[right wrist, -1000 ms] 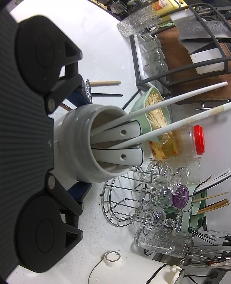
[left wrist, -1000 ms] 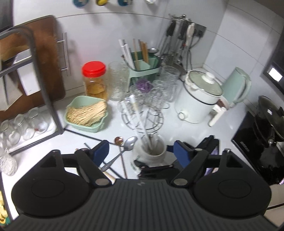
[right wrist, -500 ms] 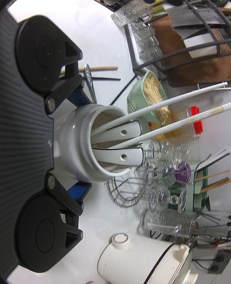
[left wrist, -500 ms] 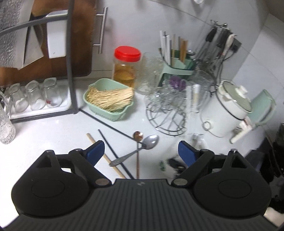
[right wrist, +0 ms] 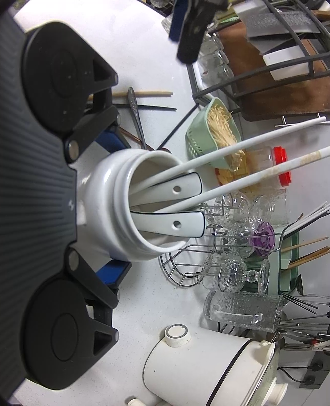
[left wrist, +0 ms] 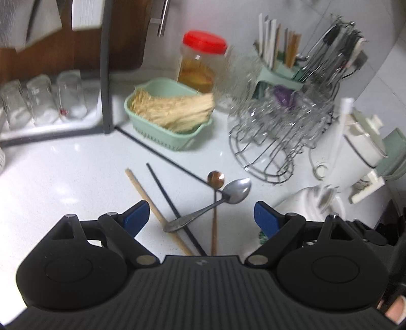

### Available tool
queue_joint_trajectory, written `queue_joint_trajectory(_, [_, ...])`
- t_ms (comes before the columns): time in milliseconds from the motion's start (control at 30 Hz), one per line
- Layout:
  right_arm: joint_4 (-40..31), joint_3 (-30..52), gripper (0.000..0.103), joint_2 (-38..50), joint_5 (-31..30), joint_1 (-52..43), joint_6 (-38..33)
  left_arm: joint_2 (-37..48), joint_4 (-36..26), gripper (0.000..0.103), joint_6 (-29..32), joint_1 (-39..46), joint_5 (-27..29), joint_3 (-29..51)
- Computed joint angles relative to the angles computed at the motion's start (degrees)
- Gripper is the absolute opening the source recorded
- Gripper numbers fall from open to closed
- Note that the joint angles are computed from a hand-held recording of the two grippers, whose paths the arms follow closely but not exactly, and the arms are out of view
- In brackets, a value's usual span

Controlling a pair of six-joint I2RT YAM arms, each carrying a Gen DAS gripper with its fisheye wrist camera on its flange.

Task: Organize utensils
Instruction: 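Move the left gripper down to the silver spoon handle, then close the left gripper on the silver spoon handle and lift it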

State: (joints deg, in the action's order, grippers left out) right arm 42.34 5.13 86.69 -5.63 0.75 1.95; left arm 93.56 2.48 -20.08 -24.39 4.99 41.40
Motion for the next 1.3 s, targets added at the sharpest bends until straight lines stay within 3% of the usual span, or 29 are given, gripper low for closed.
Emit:
queue_joint_trajectory(300, [-2.5, 0.8, 0.091, -0.9, -1.6, -1.1, -1.4, 16.6, 6.5, 0.091, 5.4, 1.2, 3.2, 8.0])
queue_joint_trajectory(600, [-2.6, 0.8, 0.091, -0.9, -1.0, -0.6, -0.8, 27.4, 4.6, 0.090, 14.9, 2.6, 3.5, 19.9])
queue_joint_trajectory(867, [-3.6, 0.8, 0.091, -1.7, 0.2, 0.1, 0.2, 31.2, -0.1, 0.081, 23.9, 2.2, 5.8, 26.2])
queue_joint_trajectory(1033, [-4.6, 1.1, 0.091, -2.2, 0.8, 0.5, 0.5, 33.1, -3.6, 0.063, 23.9, 2.7, 7.7, 29.1])
queue_joint_trajectory(1167, [-5.6, 1.5, 0.091, -2.5, 0.6, 0.4, 0.4, 30.6, -4.7, 0.061, 27.0, 2.4, 8.3, 26.3])
queue_joint_trajectory(1300, [-5.8, 1.5, 0.091, -2.6, 0.8, 0.5, 0.6, 27.3, -2.7, 0.060, 24.8, 2.6, 7.9, 21.3])
